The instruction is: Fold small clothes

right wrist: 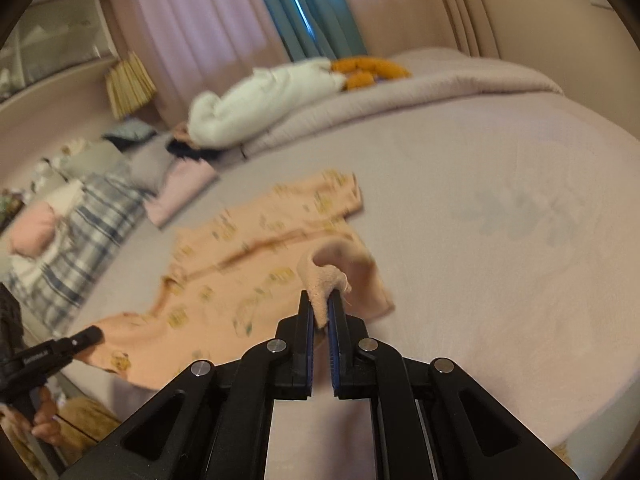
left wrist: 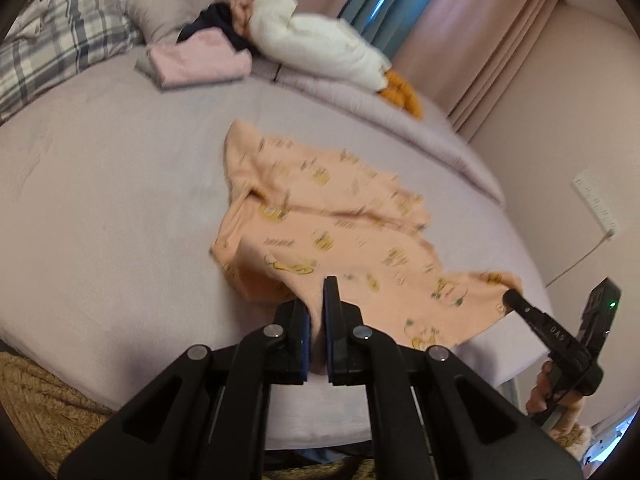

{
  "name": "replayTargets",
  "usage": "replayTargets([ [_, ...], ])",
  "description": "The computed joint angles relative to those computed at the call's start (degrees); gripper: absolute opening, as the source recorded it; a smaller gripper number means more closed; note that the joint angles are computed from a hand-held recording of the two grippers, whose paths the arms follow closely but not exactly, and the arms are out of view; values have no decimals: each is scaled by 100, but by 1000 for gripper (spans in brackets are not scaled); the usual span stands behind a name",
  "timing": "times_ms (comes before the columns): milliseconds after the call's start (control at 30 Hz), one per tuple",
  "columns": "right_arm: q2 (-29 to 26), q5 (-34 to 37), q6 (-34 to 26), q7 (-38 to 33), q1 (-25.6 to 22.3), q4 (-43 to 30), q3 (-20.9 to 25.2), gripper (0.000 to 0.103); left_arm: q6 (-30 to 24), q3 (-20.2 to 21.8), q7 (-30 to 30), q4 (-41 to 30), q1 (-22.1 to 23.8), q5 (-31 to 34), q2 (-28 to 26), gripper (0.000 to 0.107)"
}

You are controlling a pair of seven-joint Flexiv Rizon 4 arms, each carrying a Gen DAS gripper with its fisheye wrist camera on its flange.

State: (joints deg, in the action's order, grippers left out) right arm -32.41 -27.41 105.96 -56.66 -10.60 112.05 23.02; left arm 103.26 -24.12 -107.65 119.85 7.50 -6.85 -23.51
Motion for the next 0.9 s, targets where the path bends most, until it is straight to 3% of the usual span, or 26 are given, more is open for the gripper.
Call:
replayTargets([
  [133,251,19,450,70,-2,198,-90,8,204,-304,-33,161,299,214,267,5],
  [233,392,15,681,216,203,307,-364,8,193,-140,-88,208,198,283,417,5],
  [400,537,188,836,282,750,434,-913,8,154,-938,-306,451,1021,494,503,5],
  [500,597,175,912,310,833,527,-1015,8,85,-655,-300,496,801,439,584,5],
  [633,637,68,998,410,803,623,-1038,8,58,-955,-319,602,1076,440,557,5],
  [900,619,5,969,489,862,583,-1135,8,-21,-901,-249,544,1056,305,484,5],
])
